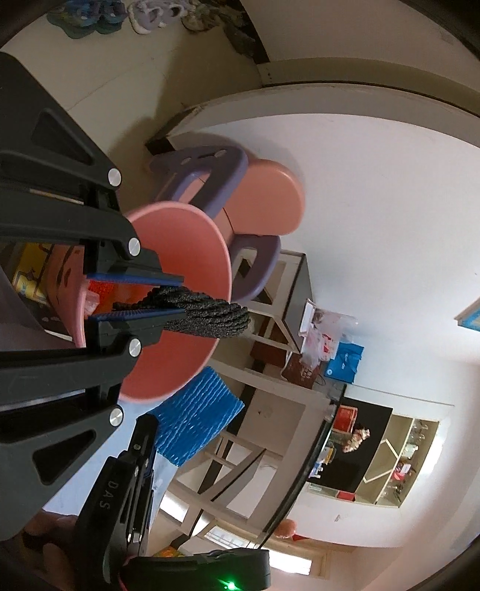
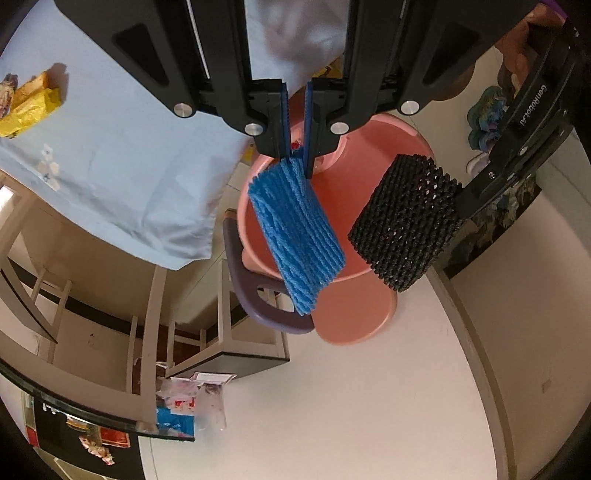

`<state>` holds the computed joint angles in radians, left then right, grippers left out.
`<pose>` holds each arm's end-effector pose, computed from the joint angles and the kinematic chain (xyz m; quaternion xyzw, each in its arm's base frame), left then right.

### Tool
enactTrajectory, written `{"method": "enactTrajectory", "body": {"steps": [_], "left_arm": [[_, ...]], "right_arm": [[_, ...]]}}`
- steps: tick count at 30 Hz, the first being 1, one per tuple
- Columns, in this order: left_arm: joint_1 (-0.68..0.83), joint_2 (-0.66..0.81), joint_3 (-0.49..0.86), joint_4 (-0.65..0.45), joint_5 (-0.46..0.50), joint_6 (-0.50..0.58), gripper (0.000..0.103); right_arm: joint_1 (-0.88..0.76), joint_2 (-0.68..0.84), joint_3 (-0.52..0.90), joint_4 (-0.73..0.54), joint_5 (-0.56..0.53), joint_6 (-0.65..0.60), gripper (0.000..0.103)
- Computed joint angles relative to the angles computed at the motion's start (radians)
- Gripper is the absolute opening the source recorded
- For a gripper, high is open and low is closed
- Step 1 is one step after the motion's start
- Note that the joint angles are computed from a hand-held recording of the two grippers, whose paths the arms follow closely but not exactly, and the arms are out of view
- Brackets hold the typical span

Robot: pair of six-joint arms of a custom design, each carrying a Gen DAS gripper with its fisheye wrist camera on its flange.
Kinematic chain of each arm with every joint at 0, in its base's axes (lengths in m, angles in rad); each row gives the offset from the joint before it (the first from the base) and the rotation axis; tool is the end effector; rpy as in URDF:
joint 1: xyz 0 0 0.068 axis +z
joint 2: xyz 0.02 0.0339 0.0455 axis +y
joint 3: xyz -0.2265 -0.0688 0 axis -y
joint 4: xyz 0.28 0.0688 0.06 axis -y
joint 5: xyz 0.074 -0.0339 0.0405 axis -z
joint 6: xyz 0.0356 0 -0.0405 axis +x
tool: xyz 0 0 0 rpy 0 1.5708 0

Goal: Collect trash
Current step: 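Carry the black and blue nets over the pink bucket and release both, then move both open tools back over the table toward the yellow bag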

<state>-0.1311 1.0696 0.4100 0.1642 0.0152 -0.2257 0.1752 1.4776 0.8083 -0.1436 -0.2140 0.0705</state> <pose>0.2633 -0.0353 0.1359 -0.0367 0.8581 -0.0973 0.5029 0.3241 0.0651 0.1333 -0.0878 0.9204 0.1435 0.3529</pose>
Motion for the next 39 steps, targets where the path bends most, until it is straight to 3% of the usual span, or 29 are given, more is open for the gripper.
{"method": "enactTrajectory", "body": {"steps": [18,23,25,27,39], "left_arm": [[0.058,0.095,-0.004,0.053,0.035,-0.024,0.012],[0.070,0.110,0.013,0.026,0.048,-0.038,0.014],[0.079,0.124,0.029,0.001,0.063,-0.051,0.029],[0.088,0.124,0.029,-0.006,0.076,-0.065,0.034],[0.038,0.010,0.001,-0.071,0.046,-0.044,0.035]], "right_arm": [[0.037,0.119,0.054,0.027,0.025,0.001,0.006],[0.031,0.123,0.052,0.038,0.018,0.008,0.023],[0.026,0.119,0.047,0.046,0.016,0.011,0.030],[0.024,0.120,0.044,0.050,0.014,0.011,0.030],[0.009,0.039,-0.029,0.072,0.008,0.002,0.041]]}}
